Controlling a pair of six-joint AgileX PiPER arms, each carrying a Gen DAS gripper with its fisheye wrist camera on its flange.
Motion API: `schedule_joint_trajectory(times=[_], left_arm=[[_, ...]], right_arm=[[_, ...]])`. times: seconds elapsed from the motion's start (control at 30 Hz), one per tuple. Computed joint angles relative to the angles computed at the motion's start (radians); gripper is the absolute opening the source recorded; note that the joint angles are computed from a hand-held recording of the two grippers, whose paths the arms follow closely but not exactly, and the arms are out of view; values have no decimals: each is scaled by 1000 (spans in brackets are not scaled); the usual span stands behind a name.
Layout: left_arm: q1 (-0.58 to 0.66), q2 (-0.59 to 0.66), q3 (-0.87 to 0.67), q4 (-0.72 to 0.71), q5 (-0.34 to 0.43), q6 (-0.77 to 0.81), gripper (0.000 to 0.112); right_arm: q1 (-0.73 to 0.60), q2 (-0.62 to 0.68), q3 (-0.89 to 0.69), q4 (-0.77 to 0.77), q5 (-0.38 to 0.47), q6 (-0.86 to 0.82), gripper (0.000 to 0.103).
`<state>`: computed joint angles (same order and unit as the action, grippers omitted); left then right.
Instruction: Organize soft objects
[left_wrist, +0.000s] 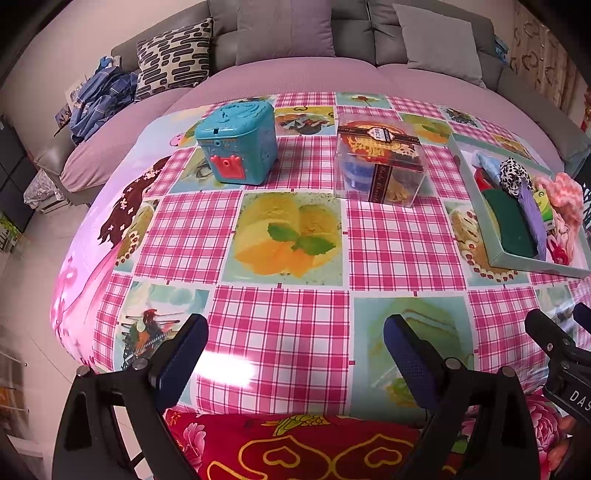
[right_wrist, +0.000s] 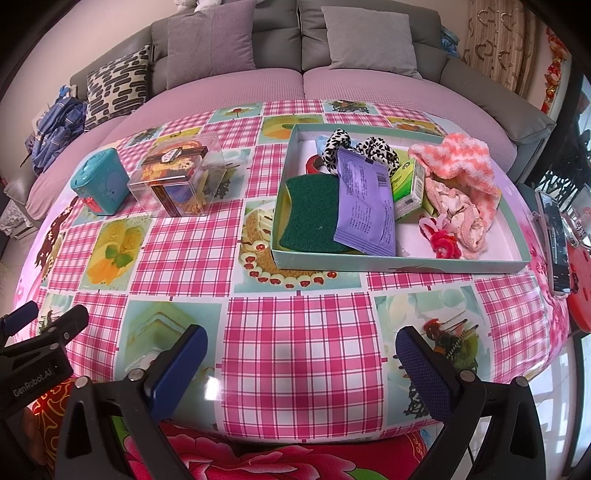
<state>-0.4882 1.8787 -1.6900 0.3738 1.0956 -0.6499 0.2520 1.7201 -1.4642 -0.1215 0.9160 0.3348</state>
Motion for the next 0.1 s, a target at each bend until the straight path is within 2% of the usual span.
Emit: schedule_joint_trajectory(times=[0.1], left_arm=[[0, -3, 4, -1, -4, 4, 96]], right_arm=[[0, 0, -1, 0, 1, 0, 103]])
